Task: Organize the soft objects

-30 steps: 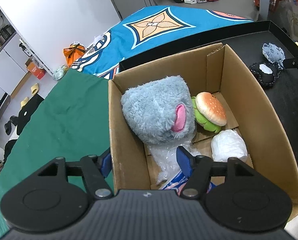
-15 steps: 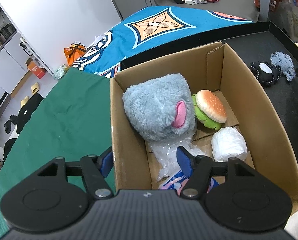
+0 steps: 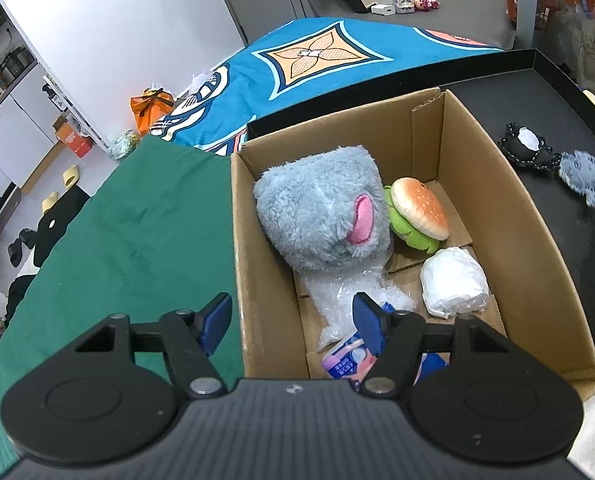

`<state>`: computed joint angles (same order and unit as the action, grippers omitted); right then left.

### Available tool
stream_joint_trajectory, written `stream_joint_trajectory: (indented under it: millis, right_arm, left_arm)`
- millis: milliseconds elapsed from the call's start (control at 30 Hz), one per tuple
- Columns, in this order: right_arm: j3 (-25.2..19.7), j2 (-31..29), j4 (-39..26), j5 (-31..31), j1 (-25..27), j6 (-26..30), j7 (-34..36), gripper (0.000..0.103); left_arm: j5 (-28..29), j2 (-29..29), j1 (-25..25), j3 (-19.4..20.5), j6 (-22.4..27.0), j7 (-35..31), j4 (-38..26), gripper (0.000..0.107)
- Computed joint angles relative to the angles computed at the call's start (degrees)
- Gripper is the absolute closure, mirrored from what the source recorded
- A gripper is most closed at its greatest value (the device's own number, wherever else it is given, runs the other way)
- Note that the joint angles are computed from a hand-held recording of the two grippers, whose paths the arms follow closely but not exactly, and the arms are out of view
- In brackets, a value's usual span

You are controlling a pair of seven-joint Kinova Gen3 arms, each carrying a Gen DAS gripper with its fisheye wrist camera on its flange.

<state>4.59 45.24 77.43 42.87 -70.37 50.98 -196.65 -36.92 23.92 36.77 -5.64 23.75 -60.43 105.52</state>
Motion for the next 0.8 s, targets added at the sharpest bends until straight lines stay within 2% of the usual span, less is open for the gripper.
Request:
stream_joint_trajectory:
  millis: [367,800]
  right_arm:
    - [-1.4,-1.7,2.1,-1.4,-0.8,-2.3,1.4,0.102]
    - [-1.1,-2.2,4.8,-0.7,0.2,-0.2,-0.7,0.102]
  left_arm:
    - [-0.3,-0.3,-0.1,0.4,0.8,0.2,0.0,0.042]
    - [-0.6,0.0,-0.3,0.9,1.5,0.2,-0.4,0.042]
